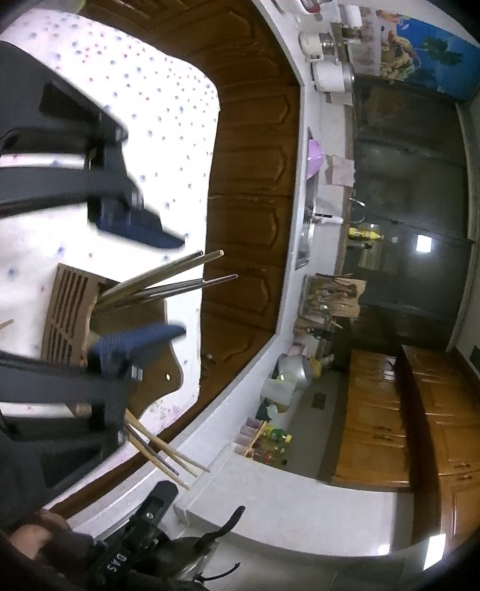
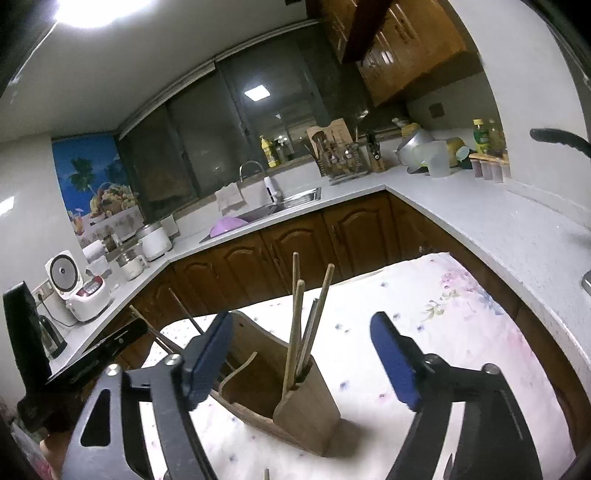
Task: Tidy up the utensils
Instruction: 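Open both tools to release the chopsticks into the holder, then withdraw both open tools from the holder above the cloth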
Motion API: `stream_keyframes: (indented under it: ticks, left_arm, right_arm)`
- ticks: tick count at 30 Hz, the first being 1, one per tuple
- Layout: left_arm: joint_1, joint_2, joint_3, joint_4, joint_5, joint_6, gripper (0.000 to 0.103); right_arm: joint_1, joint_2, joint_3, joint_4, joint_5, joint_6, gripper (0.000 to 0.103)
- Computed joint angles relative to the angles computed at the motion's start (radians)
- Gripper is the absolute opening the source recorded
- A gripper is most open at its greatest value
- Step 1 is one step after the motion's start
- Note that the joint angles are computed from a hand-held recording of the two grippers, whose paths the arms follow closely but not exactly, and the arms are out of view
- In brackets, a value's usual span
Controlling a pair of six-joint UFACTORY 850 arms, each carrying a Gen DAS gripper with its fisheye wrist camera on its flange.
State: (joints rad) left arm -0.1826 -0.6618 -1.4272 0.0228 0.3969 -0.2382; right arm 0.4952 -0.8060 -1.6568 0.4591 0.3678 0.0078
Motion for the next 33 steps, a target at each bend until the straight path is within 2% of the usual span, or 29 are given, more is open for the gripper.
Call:
stream_keyframes:
  ticks: [3,5,8,15,20,33]
  left_arm:
    - [-0.004,0.026,0.042,-0.021,0.037,0.027,0.062]
    - [-0.007,0.043,0.07,-0.046,0.052,0.054,0.079]
    - [-0.009,0.075,0.126,-0.094,0.102,0.096,0.086]
    - [-0.003,0.132,0.213,-0.119,0.122,0.108,0.096]
    - [-0.004,0.187,0.299,-0.17,0.164,0.148,0.102]
    - [-0.026,0.348,0.548,-0.27,0.266,0.256,0.103]
  right_arm:
    - [0.003,0.003,0.015,-0.02,0.002,0.019,0.083]
    - [0.004,0.005,0.023,-0.04,-0.002,0.036,0.087]
    - [0.006,0.013,0.042,-0.049,0.004,0.045,0.088]
    - [0.017,0.047,0.095,-0.065,0.017,0.058,0.093]
    - [0.031,0.083,0.145,-0.093,0.034,0.076,0.1]
    - [0.115,0.217,0.346,-0.067,0.133,0.003,0.103]
